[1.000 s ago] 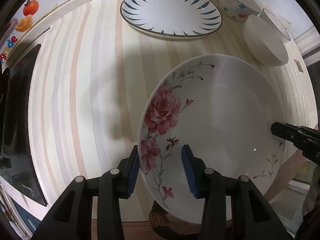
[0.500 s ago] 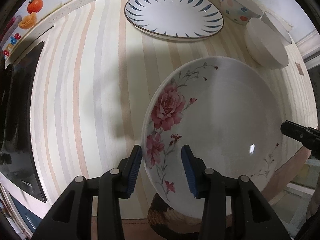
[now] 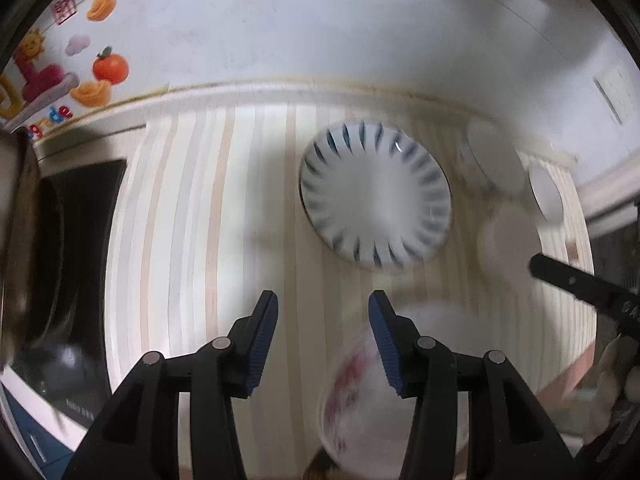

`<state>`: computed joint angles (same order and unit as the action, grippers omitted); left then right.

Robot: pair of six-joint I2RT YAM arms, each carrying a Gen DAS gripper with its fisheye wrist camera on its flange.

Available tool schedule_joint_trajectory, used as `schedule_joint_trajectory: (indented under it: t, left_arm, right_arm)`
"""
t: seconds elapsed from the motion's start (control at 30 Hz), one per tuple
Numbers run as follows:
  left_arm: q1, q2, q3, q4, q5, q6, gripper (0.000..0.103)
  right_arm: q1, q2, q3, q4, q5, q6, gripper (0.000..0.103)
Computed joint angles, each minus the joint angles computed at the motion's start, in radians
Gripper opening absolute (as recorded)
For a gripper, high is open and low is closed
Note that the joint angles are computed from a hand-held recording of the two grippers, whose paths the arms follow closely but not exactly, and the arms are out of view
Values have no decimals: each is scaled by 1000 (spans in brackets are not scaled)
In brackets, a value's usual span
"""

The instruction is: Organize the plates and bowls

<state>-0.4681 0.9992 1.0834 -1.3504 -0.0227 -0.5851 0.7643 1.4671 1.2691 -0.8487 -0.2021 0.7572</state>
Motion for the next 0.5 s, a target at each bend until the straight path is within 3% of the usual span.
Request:
schedule_joint_trajectory:
  t: [0.1,0.33,0.5]
  left_arm:
    - [163,121,-13,103,72,141,45]
    - [279,385,-28,273,109,250,45]
    - [306,507,-19,336,153,293,45]
  right_arm:
    - [-57,182,150,-14,-26,-56,35]
    - [-122,561,498,-132,-2,-154,35]
    - [-134,690,604,-190,13,-185,35]
